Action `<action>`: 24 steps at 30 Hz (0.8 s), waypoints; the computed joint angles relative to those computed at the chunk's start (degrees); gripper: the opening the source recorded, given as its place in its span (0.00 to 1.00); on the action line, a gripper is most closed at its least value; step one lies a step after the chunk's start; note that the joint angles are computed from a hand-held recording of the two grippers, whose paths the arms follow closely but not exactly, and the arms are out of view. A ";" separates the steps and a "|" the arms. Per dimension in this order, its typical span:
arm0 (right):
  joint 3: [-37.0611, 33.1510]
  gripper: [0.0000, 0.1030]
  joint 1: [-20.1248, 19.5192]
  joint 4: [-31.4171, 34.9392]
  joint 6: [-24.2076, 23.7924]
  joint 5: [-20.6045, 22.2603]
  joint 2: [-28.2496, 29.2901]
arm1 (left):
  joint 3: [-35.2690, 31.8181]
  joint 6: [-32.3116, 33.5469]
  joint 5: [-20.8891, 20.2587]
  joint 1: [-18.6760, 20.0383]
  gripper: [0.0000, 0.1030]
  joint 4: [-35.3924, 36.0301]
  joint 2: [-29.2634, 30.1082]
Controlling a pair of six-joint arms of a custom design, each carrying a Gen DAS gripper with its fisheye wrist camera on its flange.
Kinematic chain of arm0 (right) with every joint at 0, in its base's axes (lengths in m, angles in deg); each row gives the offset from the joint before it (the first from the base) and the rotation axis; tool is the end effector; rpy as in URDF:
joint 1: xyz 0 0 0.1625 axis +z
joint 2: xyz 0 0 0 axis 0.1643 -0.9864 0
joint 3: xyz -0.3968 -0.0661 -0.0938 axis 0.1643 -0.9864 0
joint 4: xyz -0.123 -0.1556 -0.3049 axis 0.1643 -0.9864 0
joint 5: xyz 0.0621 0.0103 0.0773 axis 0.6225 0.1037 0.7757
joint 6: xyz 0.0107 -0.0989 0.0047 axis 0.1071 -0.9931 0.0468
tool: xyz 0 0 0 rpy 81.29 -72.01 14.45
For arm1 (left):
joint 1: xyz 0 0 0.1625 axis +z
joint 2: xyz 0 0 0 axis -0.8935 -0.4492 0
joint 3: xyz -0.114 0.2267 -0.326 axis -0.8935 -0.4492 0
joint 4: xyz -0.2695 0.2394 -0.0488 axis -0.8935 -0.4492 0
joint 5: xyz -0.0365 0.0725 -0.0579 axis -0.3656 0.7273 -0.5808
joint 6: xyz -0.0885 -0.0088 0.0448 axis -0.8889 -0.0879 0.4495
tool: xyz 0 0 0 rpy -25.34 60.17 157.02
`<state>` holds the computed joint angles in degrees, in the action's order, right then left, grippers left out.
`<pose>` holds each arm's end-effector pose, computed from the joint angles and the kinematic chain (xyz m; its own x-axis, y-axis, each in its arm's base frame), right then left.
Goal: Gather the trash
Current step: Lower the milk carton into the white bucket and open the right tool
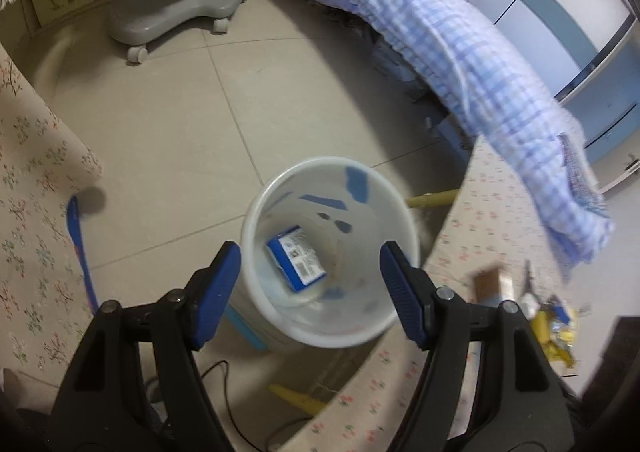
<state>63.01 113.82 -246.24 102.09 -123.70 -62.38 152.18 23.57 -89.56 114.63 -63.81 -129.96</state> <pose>0.3508 -0.4032 0.1184 -0.9141 0.1923 0.3570 -0.0337 0.8413 -0.5396 -0.1564 -0.4978 0.3230 -0.9060 0.0085 -0.4231 0.1837 0.9085 -0.3752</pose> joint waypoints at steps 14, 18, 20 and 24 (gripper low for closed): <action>-28.98 0.63 -0.94 21.71 -11.47 -10.93 19.89 | -1.61 -6.00 -2.15 2.84 0.70 -1.11 -2.85; -24.97 0.63 -1.32 17.66 -11.55 -8.42 17.69 | -1.28 -5.34 -2.91 2.59 0.70 -1.86 -2.67; -23.57 0.63 -0.85 17.85 -11.88 -9.88 16.76 | -1.00 -4.76 -3.30 2.21 0.70 -2.12 -2.49; -19.23 0.63 -0.21 18.00 -10.74 -10.08 12.59 | -0.34 -2.61 -4.32 1.17 0.70 -2.77 -2.19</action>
